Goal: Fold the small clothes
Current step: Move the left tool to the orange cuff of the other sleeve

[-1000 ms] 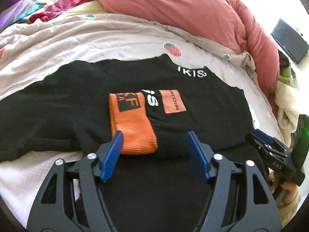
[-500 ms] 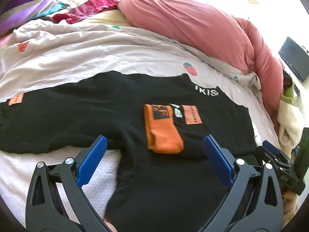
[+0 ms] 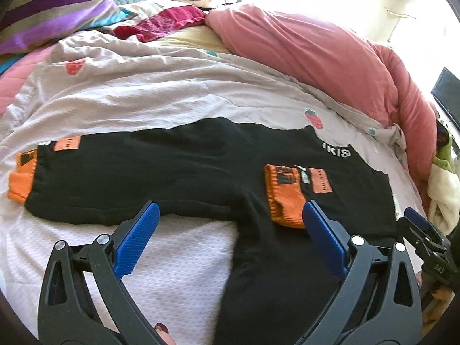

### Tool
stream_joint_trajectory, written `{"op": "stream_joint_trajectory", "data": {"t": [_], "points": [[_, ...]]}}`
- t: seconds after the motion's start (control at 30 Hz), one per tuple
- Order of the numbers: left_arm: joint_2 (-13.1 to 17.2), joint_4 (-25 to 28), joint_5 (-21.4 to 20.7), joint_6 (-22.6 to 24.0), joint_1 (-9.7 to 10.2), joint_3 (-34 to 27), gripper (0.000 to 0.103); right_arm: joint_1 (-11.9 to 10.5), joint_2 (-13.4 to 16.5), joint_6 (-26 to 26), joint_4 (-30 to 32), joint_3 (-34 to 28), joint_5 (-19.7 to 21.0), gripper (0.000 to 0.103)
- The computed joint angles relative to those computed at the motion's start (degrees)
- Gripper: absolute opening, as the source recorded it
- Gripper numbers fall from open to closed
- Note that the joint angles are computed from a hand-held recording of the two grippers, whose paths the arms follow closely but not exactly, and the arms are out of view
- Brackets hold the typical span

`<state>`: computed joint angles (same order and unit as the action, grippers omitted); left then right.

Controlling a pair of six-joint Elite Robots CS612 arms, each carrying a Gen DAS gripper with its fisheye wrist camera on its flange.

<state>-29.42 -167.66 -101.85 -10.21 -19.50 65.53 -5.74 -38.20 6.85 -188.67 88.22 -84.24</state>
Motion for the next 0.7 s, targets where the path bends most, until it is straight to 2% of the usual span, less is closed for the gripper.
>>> {"op": "stream_joint_trajectory", "data": {"t": [0.3,0.47,0.7], "points": [[-0.46,-1.72,4.86,-1.40,0.82,0.93,0.093,1.95,1.13,-4.09,1.89,-3.44,2.65,0.098],[-0.76,-2.75,9.92,-2.85,1.25,1.42,0.093,2.94,1.93,-5.59,3.11,-5.51,3.32,0.098],[-0.67,-2.17,11.48,-7.33,2.79,1.16,0.093,4.24,3.04,-7.50,4.90,-8.38,4.77,0.098]]}}
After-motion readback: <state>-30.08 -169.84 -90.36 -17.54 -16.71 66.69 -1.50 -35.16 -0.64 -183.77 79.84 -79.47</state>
